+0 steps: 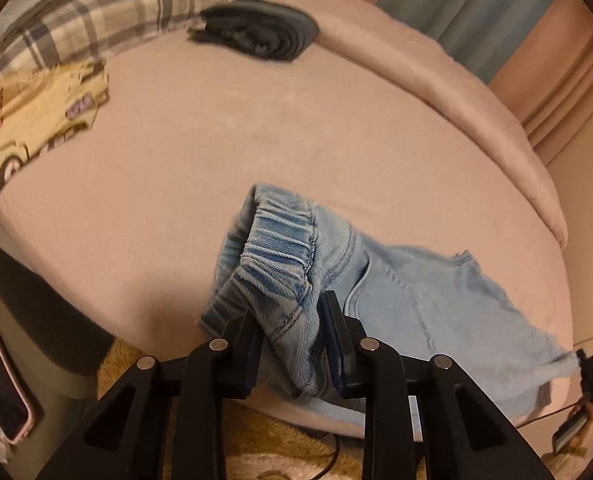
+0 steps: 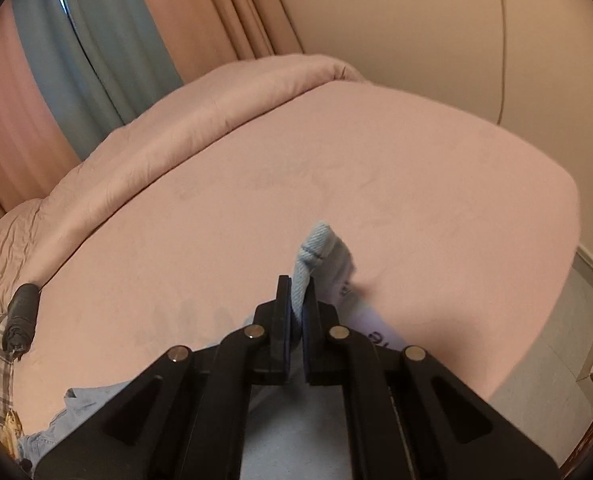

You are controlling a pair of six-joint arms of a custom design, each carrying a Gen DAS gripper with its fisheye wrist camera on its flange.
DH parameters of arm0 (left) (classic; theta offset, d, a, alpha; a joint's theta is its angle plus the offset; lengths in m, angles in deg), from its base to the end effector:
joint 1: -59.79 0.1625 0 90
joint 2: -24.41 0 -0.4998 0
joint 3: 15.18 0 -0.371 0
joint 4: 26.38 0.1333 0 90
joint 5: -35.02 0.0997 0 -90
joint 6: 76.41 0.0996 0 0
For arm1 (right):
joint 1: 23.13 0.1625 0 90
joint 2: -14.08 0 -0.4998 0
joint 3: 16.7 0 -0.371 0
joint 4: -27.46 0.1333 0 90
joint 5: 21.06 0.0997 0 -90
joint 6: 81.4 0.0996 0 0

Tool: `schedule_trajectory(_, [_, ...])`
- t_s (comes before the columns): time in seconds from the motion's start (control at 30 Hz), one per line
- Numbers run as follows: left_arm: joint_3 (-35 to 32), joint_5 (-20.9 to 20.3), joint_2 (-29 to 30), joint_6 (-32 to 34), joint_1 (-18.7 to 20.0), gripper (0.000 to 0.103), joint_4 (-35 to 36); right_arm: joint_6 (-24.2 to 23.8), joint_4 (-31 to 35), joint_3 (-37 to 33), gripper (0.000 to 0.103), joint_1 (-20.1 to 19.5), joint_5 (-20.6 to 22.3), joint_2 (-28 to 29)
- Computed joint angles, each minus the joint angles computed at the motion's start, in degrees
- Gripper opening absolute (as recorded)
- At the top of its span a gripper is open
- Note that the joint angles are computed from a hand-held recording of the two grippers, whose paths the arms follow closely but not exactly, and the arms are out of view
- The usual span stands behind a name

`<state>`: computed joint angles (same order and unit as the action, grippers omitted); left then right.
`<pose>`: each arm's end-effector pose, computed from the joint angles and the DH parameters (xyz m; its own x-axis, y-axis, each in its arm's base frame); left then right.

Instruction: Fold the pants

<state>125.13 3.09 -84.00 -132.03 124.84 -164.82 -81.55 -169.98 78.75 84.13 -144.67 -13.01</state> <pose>0.0846 -0.3346 0.4186 -0.6621 -0.7150 -0.2245 -0.2515 0.4941 -0.8322 0.2857 -0.6562 0.0437 -0.8983 0.0842 0.4313 -0.2327 0.7415 -0.6293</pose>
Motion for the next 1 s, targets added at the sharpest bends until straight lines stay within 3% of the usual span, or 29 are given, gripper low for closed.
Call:
schedule_trajectory(0.1, [0.4,-4.5,1.3,-0.6,3.8,0.028,0.2,5.4,0.4,5.3,0.005,-1.3,-0.4,-1.9])
schedule_trajectory(0.17, [1.6,-7.3,2.4,-0.2,6.5,0.03,-2.8,8.4,2.0,8.6,0.005,-2.3,-3.2,-2.3])
schedule_trajectory(0.23, [2.6,-7.0,2.1,-0.8,6.2,0.032,-3.1,11.3,2.2,11.5,0.004,-4.5,-2.6,-2.2])
schedule_trajectory(0.3, [1.8,-7.1,1.9,-1.4,6.0,0.032,-0.9,10.6,-1.9,12.9,0.003,-5.3,-0.1,-2.1])
schedule_trajectory(0.37, [1.4,-6.4,1.7,-1.5,5.4,0.032,0.4,11.4,1.0,11.4,0.005,-4.5,-1.8,-2.3])
schedule_trajectory(0.47, [1.1,-5.3,1.8,-2.1,4.8,0.032,1.4,7.7,0.0,10.1,0.005,-2.7,-5.6,-2.0])
schedule_trajectory(0.63, [1.7,-6.2,2.8,0.0,6.6,0.034,-1.8,10.1,4.3,10.7,0.004,-4.1,-5.6,-2.6])
schedule_trajectory(0.7, [1.7,-6.3,2.1,-0.4,6.0,0.034,-1.2,8.4,2.5,11.0,0.004,-4.4,-6.1,-1.9])
schedule_trajectory(0.77, [1.1,-6.4,0.4,-0.9,5.0,0.038,1.8,7.6,6.0,9.6,0.013,-2.8,-10.0,-2.0])
schedule_trajectory(0.8, [0.8,-6.0,-0.7,-1.5,4.5,0.042,3.7,7.6,8.4,8.7,0.023,-1.5,-13.5,-2.1])
schedule_trajectory(0.87, [0.4,-4.0,-3.3,-4.2,2.8,0.048,7.3,3.3,7.2,6.4,0.039,0.8,-17.1,-1.1])
schedule_trajectory(0.9, [0.2,-2.8,-4.7,-5.8,1.9,0.054,9.4,0.5,5.8,5.8,0.05,2.2,-17.6,-0.8])
schedule_trajectory(0.93, [0.1,-2.1,-5.8,-6.5,1.3,0.061,10.7,-1.3,5.2,5.2,0.054,3.1,-16.9,-0.7])
schedule_trajectory(1.0, [0.3,-0.3,-7.2,-6.6,0.3,0.062,11.1,-4.2,6.1,3.7,0.056,4.8,-11.9,-0.4])
